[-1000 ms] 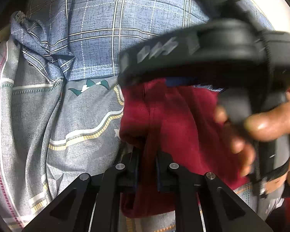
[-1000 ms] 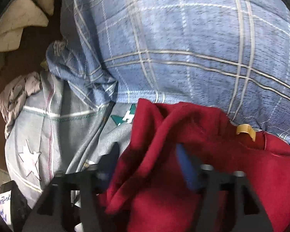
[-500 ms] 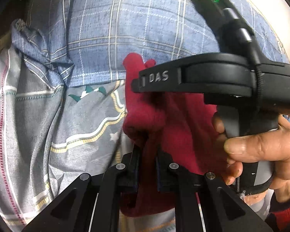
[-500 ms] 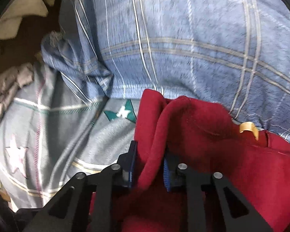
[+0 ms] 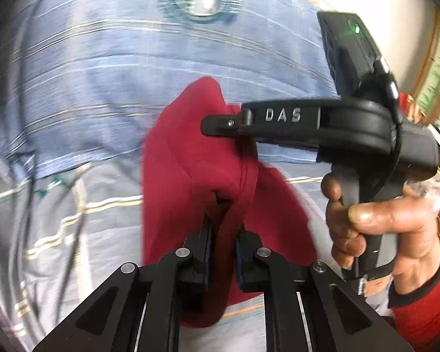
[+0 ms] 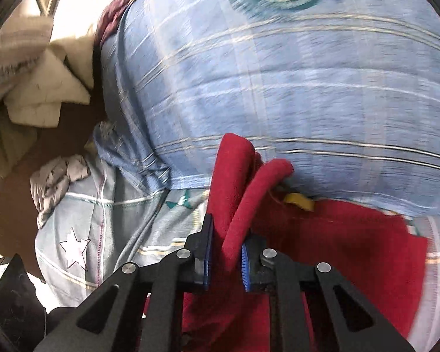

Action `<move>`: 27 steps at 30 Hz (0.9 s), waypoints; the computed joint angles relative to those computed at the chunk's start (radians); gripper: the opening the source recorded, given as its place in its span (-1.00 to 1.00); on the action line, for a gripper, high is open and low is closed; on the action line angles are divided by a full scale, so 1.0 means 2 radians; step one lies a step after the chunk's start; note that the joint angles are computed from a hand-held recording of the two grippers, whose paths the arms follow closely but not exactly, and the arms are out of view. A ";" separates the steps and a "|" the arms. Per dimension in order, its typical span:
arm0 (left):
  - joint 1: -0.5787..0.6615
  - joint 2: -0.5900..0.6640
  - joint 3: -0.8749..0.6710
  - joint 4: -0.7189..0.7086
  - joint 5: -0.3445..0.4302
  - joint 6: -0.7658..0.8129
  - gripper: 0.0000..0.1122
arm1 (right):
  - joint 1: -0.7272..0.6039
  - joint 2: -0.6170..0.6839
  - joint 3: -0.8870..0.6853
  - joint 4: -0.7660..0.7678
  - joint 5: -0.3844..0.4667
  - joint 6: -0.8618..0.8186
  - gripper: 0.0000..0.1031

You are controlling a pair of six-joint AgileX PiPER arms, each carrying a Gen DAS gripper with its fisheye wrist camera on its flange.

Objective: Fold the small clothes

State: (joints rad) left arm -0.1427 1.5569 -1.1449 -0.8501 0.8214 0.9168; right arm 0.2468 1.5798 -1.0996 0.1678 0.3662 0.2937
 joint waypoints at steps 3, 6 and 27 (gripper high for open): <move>-0.048 0.011 -0.015 0.019 -0.007 -0.030 -0.80 | -0.057 -0.053 0.055 0.069 -0.005 -0.079 -0.72; -0.095 0.030 -0.017 0.040 -0.027 -0.064 -0.80 | -0.120 -0.083 0.104 0.181 -0.007 -0.191 -0.72; 0.032 -0.047 0.091 0.067 -0.010 -0.023 0.12 | -0.235 -0.113 0.215 0.351 0.043 -0.326 0.44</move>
